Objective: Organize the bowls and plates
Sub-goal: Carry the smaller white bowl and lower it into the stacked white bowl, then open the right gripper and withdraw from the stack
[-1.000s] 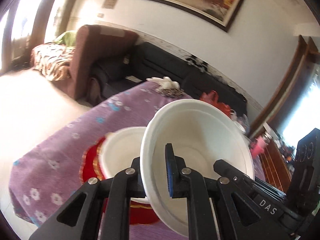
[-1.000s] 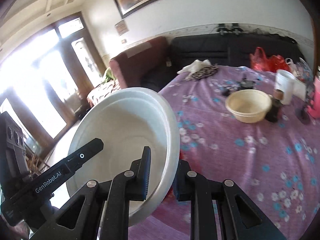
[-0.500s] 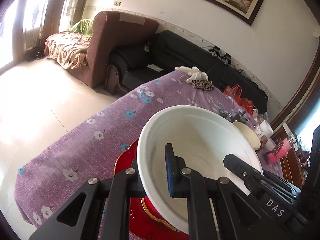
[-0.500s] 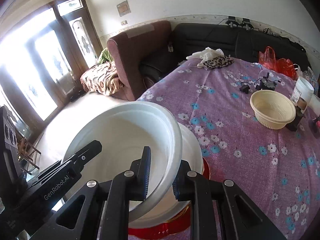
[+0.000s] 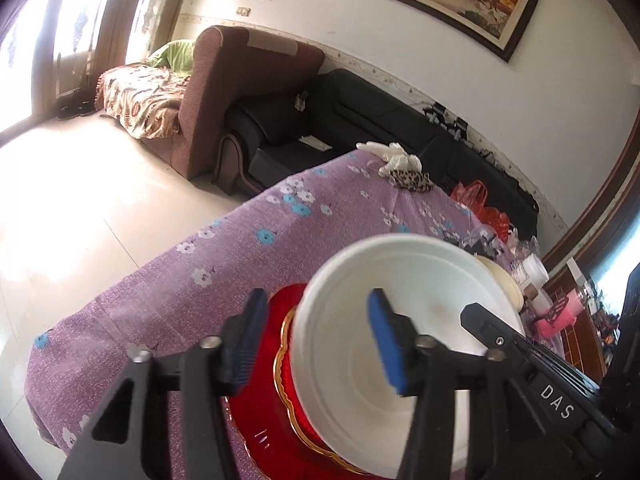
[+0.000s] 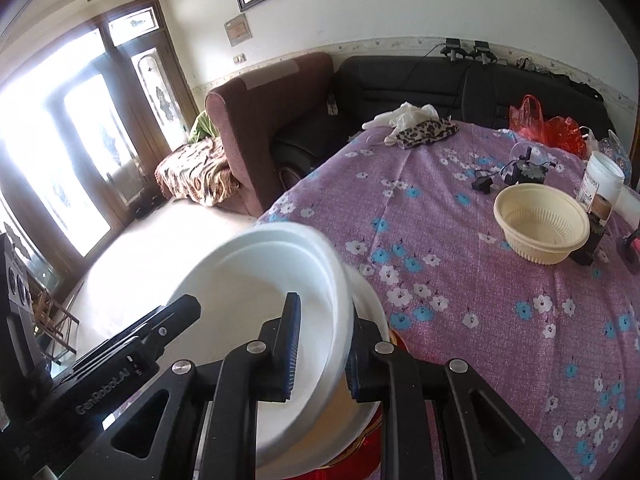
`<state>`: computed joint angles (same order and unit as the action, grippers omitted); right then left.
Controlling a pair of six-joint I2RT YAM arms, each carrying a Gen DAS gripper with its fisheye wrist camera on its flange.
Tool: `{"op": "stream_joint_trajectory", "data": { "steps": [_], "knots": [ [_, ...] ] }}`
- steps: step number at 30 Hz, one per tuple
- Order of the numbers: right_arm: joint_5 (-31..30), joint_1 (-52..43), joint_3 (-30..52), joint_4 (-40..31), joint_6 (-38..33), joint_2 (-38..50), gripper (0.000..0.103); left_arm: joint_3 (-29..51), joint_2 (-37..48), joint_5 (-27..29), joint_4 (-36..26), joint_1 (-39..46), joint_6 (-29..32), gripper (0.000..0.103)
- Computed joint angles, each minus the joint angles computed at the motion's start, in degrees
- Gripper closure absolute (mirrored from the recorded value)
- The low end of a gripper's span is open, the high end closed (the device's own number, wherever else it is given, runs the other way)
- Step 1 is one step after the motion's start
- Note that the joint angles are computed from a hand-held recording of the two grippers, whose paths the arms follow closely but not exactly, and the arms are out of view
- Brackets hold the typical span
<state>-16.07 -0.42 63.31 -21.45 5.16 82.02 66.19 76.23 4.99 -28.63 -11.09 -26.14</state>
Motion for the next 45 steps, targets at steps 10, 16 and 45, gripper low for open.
{"op": "stream_joint_trajectory", "data": {
  "steps": [10,16,45],
  "knots": [
    [-2.8,-3.4,-3.6,3.3,1.5,-5.4,0.045,-2.0,-5.9,-1.1,-0.3,-0.3,-1.7,0.033],
    [-4.9,-7.3,-6.4,3.5,1.5,-9.4,0.04,-3.1,-11.9,-9.5,-1.0,-5.9,-1.0,0.02],
    [-29.1,-48.2,-9.3,-3.1,-11.8,-1.7,0.037,10.1,5.3,-42.8,-5.9,-48.5,6.1,0.006]
  ]
}}
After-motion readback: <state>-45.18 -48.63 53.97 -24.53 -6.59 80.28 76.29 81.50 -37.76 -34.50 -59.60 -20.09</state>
